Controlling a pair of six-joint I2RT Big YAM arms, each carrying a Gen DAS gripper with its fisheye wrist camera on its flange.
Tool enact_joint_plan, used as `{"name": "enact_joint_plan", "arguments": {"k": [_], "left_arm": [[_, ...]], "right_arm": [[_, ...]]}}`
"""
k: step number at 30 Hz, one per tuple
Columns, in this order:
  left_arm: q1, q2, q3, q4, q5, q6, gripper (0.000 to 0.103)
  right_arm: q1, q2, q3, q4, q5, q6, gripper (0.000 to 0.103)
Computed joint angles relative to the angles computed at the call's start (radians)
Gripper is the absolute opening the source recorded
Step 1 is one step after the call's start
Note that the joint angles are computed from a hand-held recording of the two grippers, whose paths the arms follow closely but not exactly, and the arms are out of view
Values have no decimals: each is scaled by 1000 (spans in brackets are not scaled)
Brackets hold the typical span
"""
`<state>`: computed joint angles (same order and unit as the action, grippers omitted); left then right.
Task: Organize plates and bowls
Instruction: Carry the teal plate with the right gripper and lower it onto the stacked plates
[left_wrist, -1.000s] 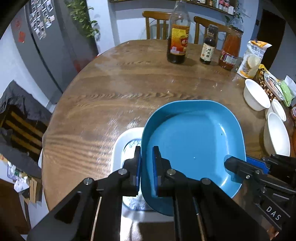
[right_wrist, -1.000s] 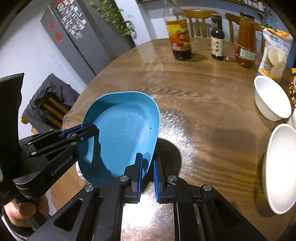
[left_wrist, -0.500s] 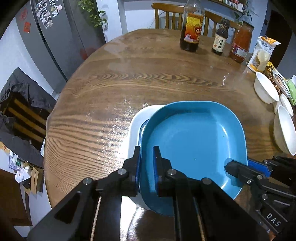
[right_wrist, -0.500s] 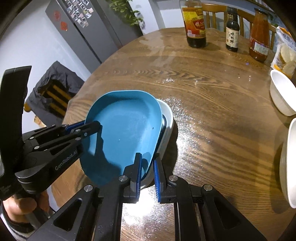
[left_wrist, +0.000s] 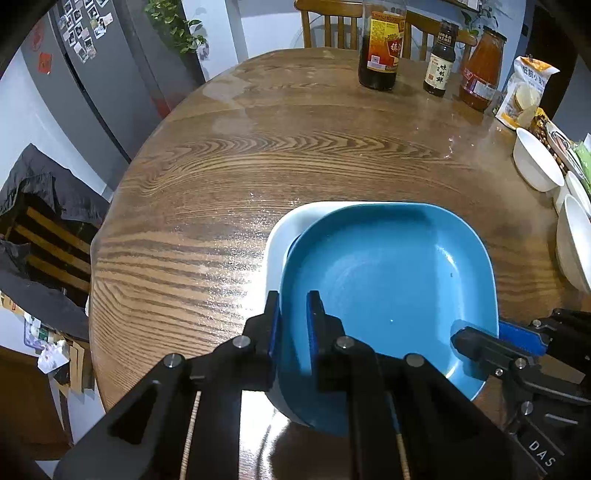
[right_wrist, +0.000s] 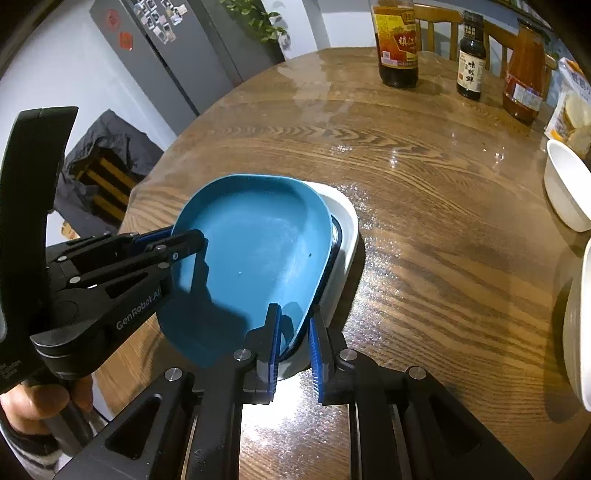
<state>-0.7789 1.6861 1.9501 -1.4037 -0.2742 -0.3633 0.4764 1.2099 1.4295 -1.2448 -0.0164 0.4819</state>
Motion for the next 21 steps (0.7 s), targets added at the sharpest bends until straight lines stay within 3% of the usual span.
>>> {"name": "enact_joint_plan", "arguments": {"k": [21], "left_arm": [[3,5,-3,-6,4,25,15]], "right_arm": [[7,18,20,-18,33,1,16]]}}
